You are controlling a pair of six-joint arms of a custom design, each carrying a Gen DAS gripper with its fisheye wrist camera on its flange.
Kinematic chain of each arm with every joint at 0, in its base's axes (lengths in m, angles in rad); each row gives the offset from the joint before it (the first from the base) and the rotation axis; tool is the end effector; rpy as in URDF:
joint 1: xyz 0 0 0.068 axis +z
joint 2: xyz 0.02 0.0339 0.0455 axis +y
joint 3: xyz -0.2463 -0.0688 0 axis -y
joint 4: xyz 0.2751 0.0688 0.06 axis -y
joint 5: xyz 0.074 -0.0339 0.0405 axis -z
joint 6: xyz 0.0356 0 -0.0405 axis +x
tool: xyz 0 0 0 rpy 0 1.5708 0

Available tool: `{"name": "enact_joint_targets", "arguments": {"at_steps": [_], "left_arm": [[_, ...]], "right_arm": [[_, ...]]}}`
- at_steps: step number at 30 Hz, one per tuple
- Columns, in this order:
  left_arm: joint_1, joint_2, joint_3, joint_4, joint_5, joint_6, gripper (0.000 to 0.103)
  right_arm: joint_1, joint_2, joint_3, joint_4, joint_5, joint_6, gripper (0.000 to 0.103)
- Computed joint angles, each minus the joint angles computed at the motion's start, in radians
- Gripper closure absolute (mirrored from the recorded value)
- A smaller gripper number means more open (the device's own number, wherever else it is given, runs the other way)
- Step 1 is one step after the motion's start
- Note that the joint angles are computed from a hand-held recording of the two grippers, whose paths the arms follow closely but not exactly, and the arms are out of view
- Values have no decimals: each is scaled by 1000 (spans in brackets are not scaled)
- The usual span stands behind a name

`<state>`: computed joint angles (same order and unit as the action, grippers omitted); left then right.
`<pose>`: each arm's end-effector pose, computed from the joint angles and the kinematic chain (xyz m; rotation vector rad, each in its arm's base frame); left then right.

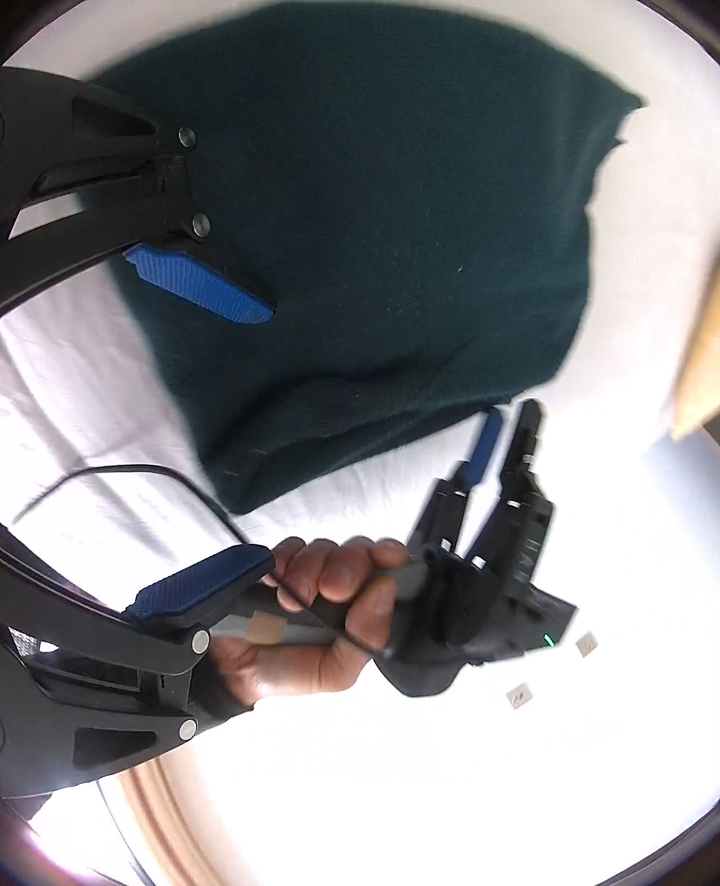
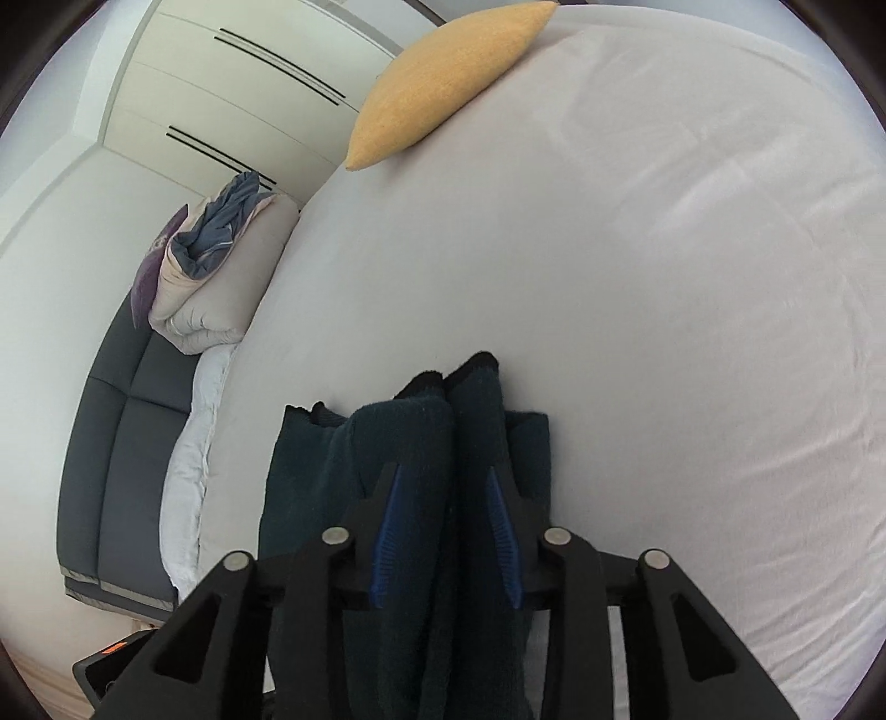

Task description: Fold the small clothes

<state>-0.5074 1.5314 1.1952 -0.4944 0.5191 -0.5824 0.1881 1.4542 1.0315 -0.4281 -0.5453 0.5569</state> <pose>0.3065 -0.1906 0.2480 0.1671 2.5613 -1.0933 0.3263 0.0809 0.2215 0.1987 2.4930 0.9885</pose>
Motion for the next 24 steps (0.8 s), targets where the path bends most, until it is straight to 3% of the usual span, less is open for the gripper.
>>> {"name": "enact_joint_targets", "arguments": {"at_steps": [3, 9, 11, 15, 18, 22, 24], "left_arm": [[77, -87, -67, 1, 52, 28, 21], [267, -31, -66, -52, 129, 121, 21], [267, -23, -74, -46, 133, 120, 21], [254, -69, -114, -53, 125, 134, 21], [219, -82, -207, 56, 114, 90, 21], [147, -77, -211, 111, 71, 16, 21], [168, -90, -237, 110, 86, 42, 21]], "right_arm": [[10, -75, -52, -23, -12, 21, 58], [64, -75, -53, -133, 59, -1, 50], [55, -56, -66, -92, 7, 31, 50], [88, -43, -41, -78, 22, 47, 50], [104, -27, -14, -105, 34, 41, 50], [98, -78, 24, -236, 232, 30, 54], [85, -129, 13, -242, 217, 12, 54]]}}
